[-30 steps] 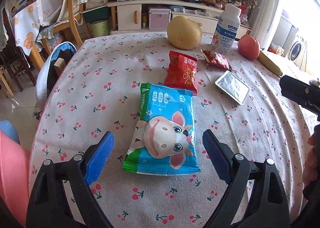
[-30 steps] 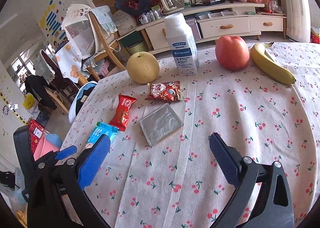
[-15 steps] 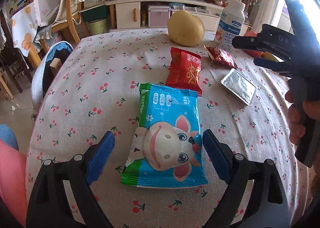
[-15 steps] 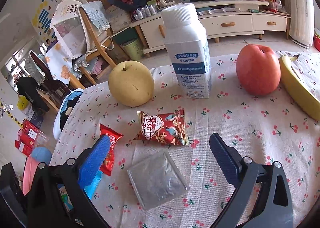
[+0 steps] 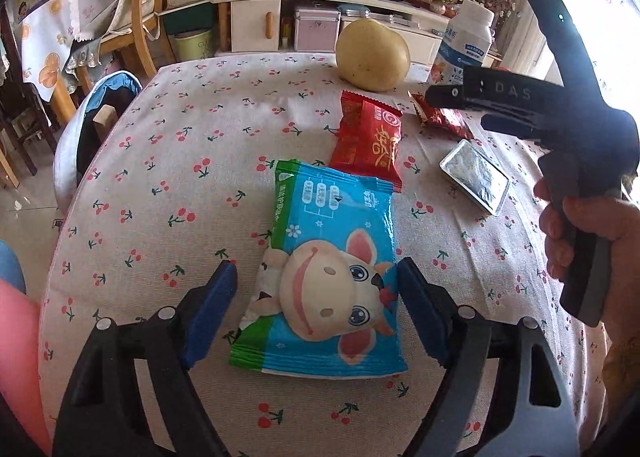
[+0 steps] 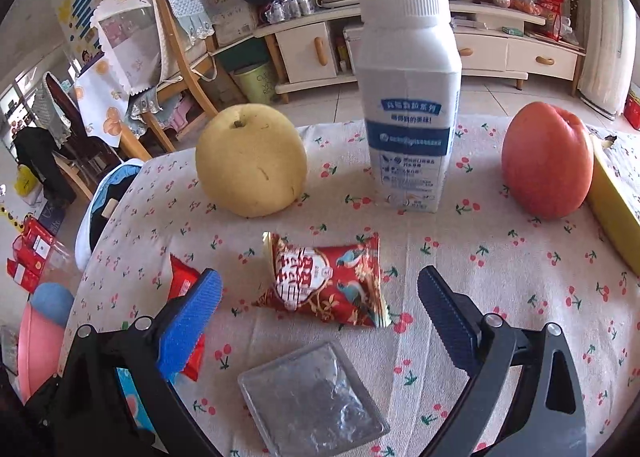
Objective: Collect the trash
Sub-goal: 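Grasp the blue cow-print wipes pack with left while right grasps the foil packet, then lift the wipes pack with left while right grasps the red-white snack bag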
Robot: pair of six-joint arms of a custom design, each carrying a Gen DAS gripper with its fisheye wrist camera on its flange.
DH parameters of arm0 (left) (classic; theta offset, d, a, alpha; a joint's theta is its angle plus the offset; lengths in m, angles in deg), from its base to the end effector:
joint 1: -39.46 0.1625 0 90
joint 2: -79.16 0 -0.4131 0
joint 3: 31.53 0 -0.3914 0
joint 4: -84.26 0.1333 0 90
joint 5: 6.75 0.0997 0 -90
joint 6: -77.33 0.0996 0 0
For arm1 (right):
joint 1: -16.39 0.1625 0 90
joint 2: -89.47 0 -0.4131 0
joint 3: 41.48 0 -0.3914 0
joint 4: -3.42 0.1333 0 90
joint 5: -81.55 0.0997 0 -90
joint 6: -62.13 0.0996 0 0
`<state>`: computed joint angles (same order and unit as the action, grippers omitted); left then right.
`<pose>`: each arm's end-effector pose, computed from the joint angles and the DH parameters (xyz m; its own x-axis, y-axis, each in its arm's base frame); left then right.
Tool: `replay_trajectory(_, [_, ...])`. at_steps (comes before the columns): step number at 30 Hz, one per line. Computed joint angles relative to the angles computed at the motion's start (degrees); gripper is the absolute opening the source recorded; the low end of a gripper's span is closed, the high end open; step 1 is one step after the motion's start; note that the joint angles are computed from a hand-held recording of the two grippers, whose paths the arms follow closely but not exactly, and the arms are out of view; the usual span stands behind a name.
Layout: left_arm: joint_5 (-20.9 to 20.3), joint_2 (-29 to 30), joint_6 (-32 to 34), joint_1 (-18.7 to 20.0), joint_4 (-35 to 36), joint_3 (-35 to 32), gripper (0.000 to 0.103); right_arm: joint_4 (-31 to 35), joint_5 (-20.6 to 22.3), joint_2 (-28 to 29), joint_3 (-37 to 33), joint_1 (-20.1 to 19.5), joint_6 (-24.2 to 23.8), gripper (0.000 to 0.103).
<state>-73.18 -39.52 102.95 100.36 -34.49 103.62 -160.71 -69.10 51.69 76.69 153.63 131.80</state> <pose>0.0083 -0.3410 0.3460 -0.5539 0.7041 -0.4443 0.7927 0.6092 -0.0228 0.3881 -0.2956 -0.0297 -0.7757 0.4854 0.4033 -0.0070 0.6324 -0.7746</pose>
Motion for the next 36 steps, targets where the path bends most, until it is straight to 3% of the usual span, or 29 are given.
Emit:
replay_trajectory(4, [0.0, -0.6, 0.2, -0.4, 0.3, 0.3, 0.073, 2.4, 2.2, 1.5, -0.7, 1.6, -0.9, 0.097])
replay_trajectory(7, [0.0, -0.7, 0.3, -0.4, 0.1, 0.3, 0.072, 9.7, 2.3, 2.3, -2.7, 3.2, 0.3, 0.097])
replay_trajectory(9, [-0.1, -0.7, 0.4, -0.3, 0.0, 0.3, 0.069, 12.5, 2.5, 2.6, -3.6, 3.8, 0.9, 0.091])
replay_trajectory(11, [-0.1, -0.8, 0.3, -0.3, 0.0, 0.3, 0.066, 17.9, 2.1, 2.6, -4.8, 4.3, 2.8, 0.076])
replay_trajectory(13, [-0.1, -0.6, 0.3, -0.2, -0.2, 0.2, 0.065, 21.9, 1.9, 2.4, -5.6, 4.5, 4.1, 0.072])
replay_trajectory(18, [0.0, -0.6, 0.0, -0.1, 0.0, 0.1, 0.063, 24.8, 1.8, 2.5, -6.1, 5.1, 5.8, 0.07])
replay_trajectory(21, [0.0, -0.8, -0.1, 0.0, 0.2, 0.0, 0.063, 22.0, 2.4, 1.6, -5.1, 4.6, 6.4, 0.071])
replay_trajectory(23, [0.0, -0.9, 0.0, 0.1, 0.2, 0.0, 0.063, 20.6, 1.5, 0.4, -4.0, 4.3, 8.5, 0.086])
replay_trajectory(24, [0.0, -0.9, 0.0, 0.1, 0.2, 0.0, 0.063, 20.0, 0.8, -0.3, -3.4, 4.0, 9.7, 0.089])
replay_trajectory(27, [0.0, -1.1, 0.1, 0.1, 0.3, 0.1, 0.063, 10.2, 0.2, -1.5, -0.7, 2.3, 7.4, 0.09])
replay_trajectory(30, [0.0, -1.0, -0.1, 0.1, 0.4, 0.0, 0.063, 4.4, 0.7, -1.8, 0.3, 0.2, 5.6, 0.09])
replay_trajectory(31, [-0.1, -1.0, -0.1, 0.2, 0.5, -0.1, 0.062, 3.1, 0.9, -1.8, 0.4, -0.5, 5.3, 0.089])
replay_trajectory(35, [-0.9, -0.7, -0.3, 0.7, 1.1, -0.6, 0.057, 2.1, 0.9, -1.6, 0.0, -2.3, 3.9, 0.065])
replay_trajectory(36, [-0.9, -0.7, -0.5, 0.7, 1.2, -0.8, 0.057, 2.3, 1.0, -1.4, -0.2, -2.5, 3.6, 0.064])
